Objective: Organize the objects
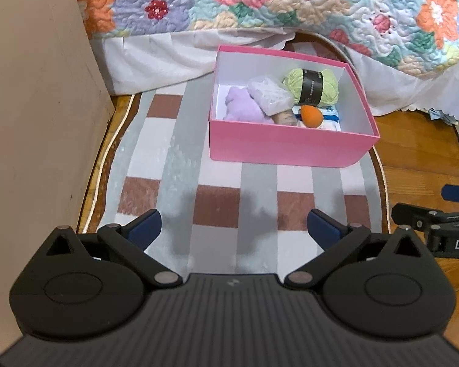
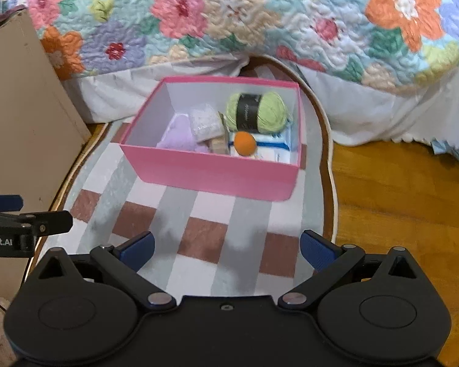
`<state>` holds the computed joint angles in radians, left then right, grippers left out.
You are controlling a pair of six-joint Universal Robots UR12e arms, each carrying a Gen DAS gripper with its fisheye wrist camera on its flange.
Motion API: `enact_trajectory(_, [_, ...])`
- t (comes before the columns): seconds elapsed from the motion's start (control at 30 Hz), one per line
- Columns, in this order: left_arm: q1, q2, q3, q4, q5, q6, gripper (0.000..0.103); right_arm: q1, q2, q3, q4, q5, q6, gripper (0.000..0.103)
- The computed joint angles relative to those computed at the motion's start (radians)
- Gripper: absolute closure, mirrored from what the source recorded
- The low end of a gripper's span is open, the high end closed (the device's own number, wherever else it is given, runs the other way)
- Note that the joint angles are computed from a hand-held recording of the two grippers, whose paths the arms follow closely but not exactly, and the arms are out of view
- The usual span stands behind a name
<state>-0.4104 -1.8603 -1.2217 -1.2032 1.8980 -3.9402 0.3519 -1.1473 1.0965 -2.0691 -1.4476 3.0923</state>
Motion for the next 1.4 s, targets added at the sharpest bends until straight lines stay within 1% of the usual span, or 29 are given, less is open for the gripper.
enact_trajectory(0.13, [0.0,0.001,-0.001,-0.001,-0.003,-0.001,0.0,0.001,0.009,-0.014,0.029,-0.038,0.044,0.0])
enact_trajectory(0.23, [0.0,0.001,0.002,-0.007,-0.009,-0.001,0.0,0.001,0.01,-0.013,0.021,-0.068,0.068,0.0])
enact_trajectory(0.4, [-0.005,-0.003,0.017,-0.028,-0.015,-0.023,0.0,-0.008,0.011,-0.013,0.027,-0.054,0.083,0.0])
enact_trajectory(0.57, [-0.01,-0.01,0.034,-0.059,-0.011,-0.023,0.0,-0.01,0.011,-0.014,0.037,-0.042,0.08,0.0])
enact_trajectory(0.67, [-0.014,-0.015,0.051,-0.101,0.008,-0.053,0.0,-0.009,0.009,-0.012,0.034,-0.046,0.069,0.0])
enact_trajectory(0.83, [-0.01,-0.01,0.047,-0.098,-0.014,-0.067,0.0,-0.01,0.005,-0.011,0.042,-0.049,0.057,0.0])
enact_trajectory(0.93, [-0.009,-0.012,0.05,-0.101,-0.018,-0.058,0.0,-0.009,0.001,-0.007,0.046,-0.053,0.054,0.0])
enact_trajectory(1.03, [-0.014,-0.013,0.054,-0.106,-0.001,-0.058,0.0,-0.01,-0.003,-0.002,0.043,-0.058,0.052,0.0])
enact_trajectory(1.23, [-0.019,-0.016,0.072,-0.153,0.01,-0.036,0.0,-0.008,-0.009,0.001,0.036,-0.064,0.048,0.0])
enact_trajectory(1.4, [-0.02,-0.016,0.078,-0.17,0.006,-0.021,0.0,-0.004,-0.013,0.006,0.03,-0.067,0.041,0.0])
